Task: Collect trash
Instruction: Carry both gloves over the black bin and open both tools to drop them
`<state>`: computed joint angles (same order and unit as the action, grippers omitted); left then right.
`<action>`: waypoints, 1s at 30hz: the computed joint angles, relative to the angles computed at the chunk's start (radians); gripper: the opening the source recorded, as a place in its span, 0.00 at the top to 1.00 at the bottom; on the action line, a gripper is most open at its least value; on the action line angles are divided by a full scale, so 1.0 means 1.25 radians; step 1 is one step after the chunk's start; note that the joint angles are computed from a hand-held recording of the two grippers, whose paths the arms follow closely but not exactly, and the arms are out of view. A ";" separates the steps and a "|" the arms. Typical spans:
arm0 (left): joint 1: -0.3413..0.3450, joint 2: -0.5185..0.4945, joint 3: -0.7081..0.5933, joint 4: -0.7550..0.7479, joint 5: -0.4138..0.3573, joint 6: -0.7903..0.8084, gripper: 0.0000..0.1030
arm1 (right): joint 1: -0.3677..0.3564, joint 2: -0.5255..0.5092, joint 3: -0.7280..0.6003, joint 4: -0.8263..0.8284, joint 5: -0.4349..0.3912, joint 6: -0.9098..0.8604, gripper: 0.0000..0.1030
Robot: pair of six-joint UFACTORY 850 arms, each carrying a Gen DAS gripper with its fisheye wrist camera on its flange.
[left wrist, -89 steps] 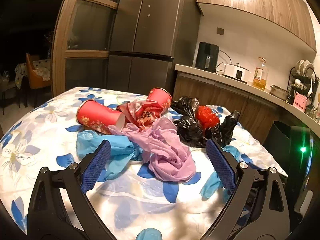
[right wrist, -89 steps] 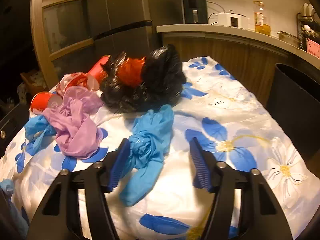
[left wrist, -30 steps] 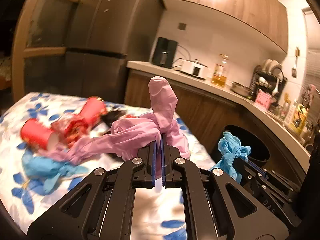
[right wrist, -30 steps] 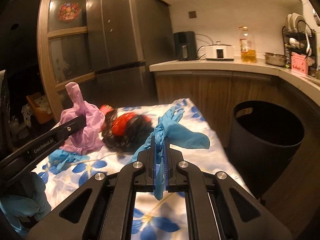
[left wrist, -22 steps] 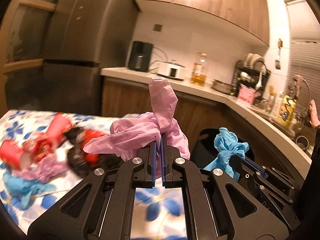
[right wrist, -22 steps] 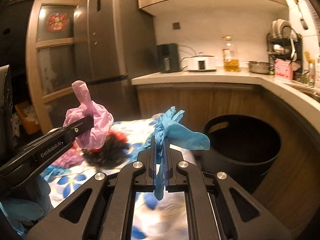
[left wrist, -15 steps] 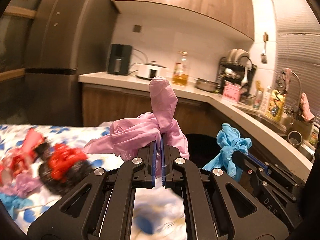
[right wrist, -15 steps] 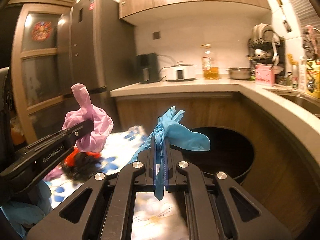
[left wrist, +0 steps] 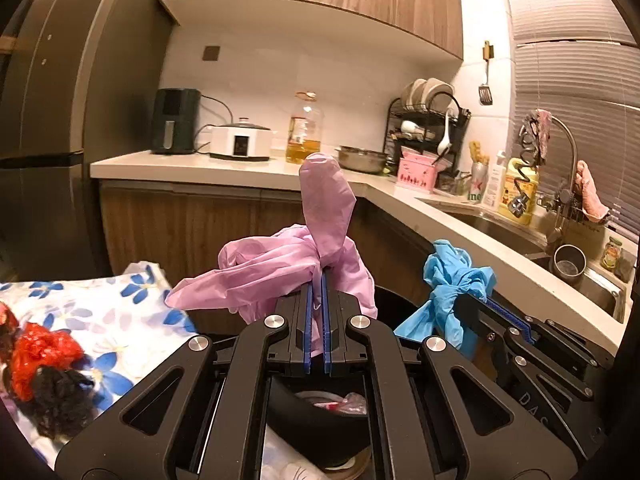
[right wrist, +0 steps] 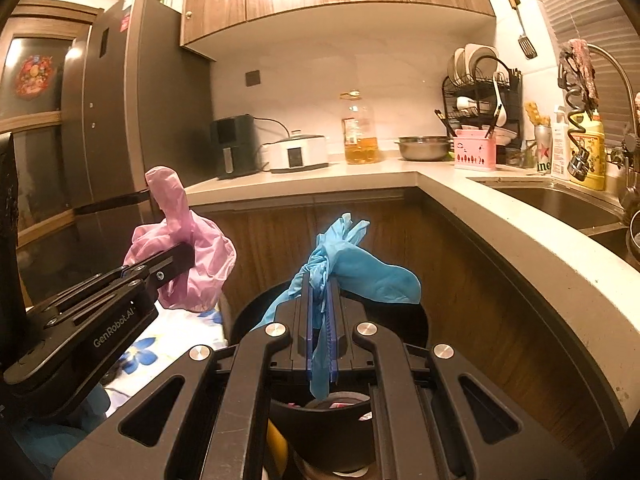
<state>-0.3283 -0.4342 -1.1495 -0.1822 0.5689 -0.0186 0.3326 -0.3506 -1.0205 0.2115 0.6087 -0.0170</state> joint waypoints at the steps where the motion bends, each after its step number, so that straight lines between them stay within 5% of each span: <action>1: 0.000 -0.007 -0.007 0.007 -0.003 -0.004 0.97 | -0.002 -0.004 -0.003 0.003 -0.001 -0.003 0.94; 23: 0.006 -0.100 -0.108 0.127 -0.041 -0.095 0.96 | -0.034 -0.052 -0.054 -0.050 -0.029 0.047 0.91; 30: 0.011 -0.118 -0.127 0.141 -0.073 -0.111 0.92 | -0.044 -0.065 -0.073 -0.078 -0.054 0.090 0.81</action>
<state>-0.3151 -0.5816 -1.3087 -0.0058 0.4771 -0.1570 0.2775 -0.4324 -1.1116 0.1144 0.5413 0.0949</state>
